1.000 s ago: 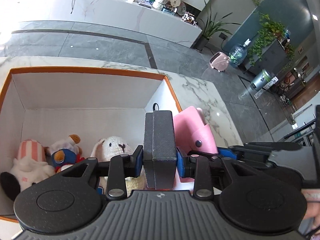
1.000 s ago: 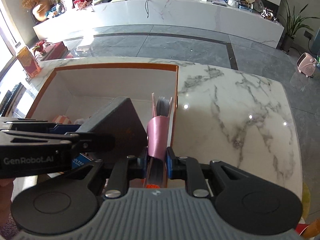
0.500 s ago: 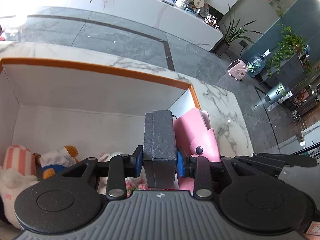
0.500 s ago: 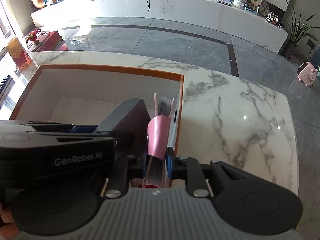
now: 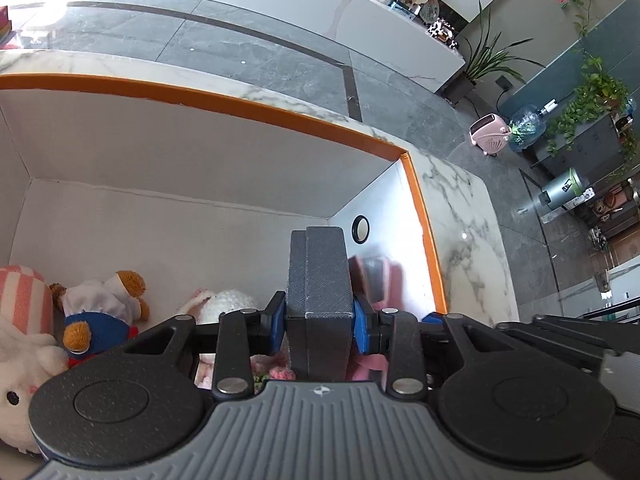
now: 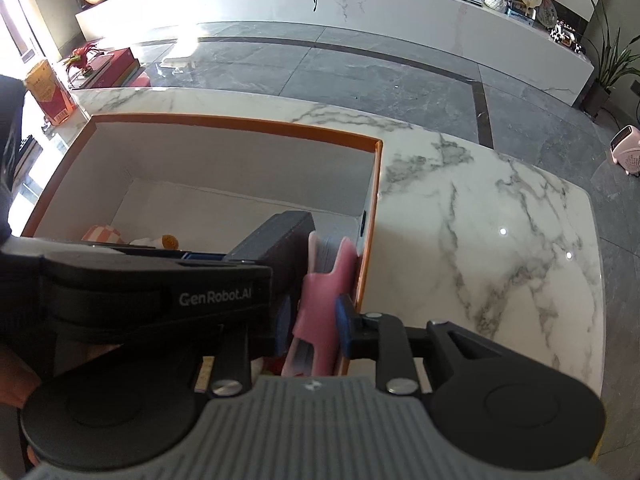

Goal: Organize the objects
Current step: 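Carry the pink wallet and black box over the orange box with both grippers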

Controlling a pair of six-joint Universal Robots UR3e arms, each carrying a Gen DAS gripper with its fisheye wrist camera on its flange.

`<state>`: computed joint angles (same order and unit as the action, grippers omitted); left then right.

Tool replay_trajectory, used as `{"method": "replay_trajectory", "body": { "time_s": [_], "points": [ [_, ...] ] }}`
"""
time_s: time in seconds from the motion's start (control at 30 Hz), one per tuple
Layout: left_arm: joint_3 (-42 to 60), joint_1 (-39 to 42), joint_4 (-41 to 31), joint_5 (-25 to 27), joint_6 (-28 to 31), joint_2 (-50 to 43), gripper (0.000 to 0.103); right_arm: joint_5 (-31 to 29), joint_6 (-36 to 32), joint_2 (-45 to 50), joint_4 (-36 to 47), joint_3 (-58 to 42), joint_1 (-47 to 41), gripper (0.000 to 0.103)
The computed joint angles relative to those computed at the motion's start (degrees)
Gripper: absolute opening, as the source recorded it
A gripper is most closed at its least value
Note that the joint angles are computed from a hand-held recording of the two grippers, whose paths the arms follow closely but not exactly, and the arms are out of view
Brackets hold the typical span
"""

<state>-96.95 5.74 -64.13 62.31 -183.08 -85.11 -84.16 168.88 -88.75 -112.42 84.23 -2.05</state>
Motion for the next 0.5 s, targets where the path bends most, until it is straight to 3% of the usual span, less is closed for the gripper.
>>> {"method": "replay_trajectory", "body": {
  "time_s": [0.2, 0.4, 0.5],
  "points": [
    [0.1, -2.4, 1.8, 2.8, 0.4, -1.1, 0.038, -2.1, -2.7, -2.4, -0.7, 1.4, 0.7, 0.011],
    [-0.1, -5.6, 4.9, 6.3, -1.2, -1.6, 0.039, -1.2, -4.2, -5.3, -0.8, 3.9, -0.2, 0.009],
    [-0.3, -3.2, 1.7, 2.1, -0.6, -1.1, 0.041, -1.2, -4.5, -6.9, -1.2, 5.2, -0.8, 0.010]
  ]
}}
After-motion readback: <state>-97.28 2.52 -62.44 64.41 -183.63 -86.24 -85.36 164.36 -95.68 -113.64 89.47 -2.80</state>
